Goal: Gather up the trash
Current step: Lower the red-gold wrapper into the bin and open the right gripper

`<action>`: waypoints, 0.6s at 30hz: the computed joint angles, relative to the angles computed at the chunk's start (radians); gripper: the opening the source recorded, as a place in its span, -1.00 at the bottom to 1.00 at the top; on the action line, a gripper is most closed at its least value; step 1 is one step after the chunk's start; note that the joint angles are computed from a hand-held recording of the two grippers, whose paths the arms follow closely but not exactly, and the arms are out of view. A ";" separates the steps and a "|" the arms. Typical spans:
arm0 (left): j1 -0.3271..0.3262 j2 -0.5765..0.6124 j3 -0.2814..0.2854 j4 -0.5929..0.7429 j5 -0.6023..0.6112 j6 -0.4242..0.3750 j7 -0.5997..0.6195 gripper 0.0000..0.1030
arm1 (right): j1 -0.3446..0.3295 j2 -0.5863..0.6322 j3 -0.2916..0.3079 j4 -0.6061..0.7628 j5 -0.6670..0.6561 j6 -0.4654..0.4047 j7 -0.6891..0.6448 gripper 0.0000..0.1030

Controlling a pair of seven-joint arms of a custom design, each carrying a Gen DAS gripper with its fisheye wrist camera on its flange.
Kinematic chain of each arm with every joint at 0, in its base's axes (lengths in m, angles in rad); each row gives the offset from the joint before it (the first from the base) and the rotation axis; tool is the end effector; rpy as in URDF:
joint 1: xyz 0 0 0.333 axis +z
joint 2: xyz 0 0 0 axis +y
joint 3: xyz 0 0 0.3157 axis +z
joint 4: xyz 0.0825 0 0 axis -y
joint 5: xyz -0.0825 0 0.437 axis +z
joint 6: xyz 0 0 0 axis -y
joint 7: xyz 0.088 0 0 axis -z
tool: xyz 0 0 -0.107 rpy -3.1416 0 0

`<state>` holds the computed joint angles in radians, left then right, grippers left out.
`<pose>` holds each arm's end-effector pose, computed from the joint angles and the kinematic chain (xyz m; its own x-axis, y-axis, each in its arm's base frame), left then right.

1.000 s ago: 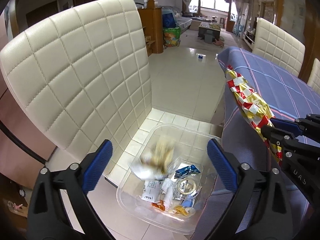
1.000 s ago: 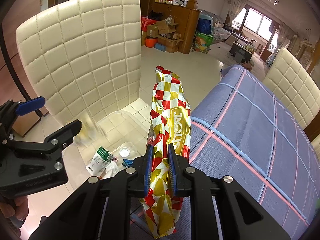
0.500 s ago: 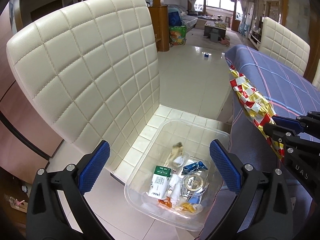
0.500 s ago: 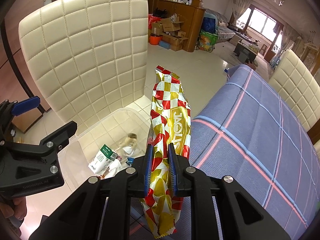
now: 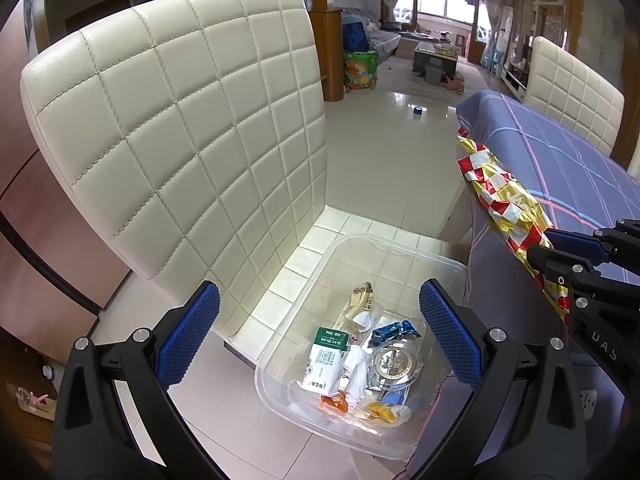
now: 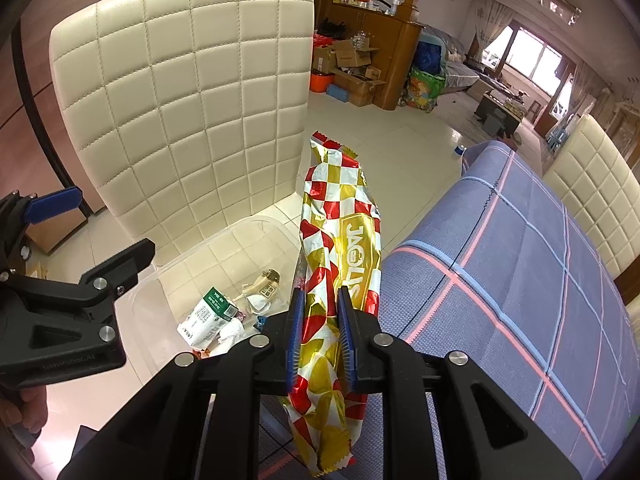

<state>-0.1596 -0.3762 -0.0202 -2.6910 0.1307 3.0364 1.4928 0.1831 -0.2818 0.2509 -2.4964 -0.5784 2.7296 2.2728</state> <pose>0.4651 -0.0945 0.3989 -0.2066 -0.9770 -0.0520 -0.7277 0.1890 -0.6594 0.4603 0.2360 0.4022 0.1625 -0.9735 0.1612 -0.7898 -0.2262 -0.5702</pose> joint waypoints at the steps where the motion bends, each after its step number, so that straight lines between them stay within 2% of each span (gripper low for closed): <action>1: 0.003 -0.002 -0.001 0.000 0.001 -0.001 -0.001 0.91 | -0.006 -0.003 0.006 -0.001 -0.014 -0.003 0.011 -0.38; 2: 0.008 -0.004 -0.004 -0.001 0.002 -0.002 -0.005 0.92 | -0.013 -0.003 0.014 0.001 -0.034 -0.002 0.030 0.01; 3: 0.010 -0.004 -0.004 -0.001 0.003 -0.002 -0.007 0.93 | -0.027 -0.012 0.025 -0.008 -0.075 0.019 0.063 0.21; 6: 0.015 -0.007 -0.004 -0.001 0.003 -0.004 -0.011 0.93 | -0.053 -0.029 0.054 -0.008 -0.163 0.006 0.133 0.23; 10: 0.009 -0.014 0.001 -0.004 0.003 -0.006 -0.009 0.93 | -0.038 -0.053 0.035 -0.031 -0.144 0.010 0.133 0.25; 13: 0.008 -0.027 -0.007 -0.010 0.006 -0.007 -0.010 0.93 | -0.036 -0.080 0.029 -0.058 -0.119 0.018 0.134 0.33; 18: 0.000 -0.060 -0.024 -0.028 0.018 -0.008 -0.022 0.93 | -0.053 -0.142 0.045 -0.104 -0.082 0.031 0.130 0.46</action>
<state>-0.1595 -0.4360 -0.0439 -2.7189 0.1484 3.0281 1.4707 0.1303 -0.4240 0.2962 -2.6002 -0.6604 2.7609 2.4026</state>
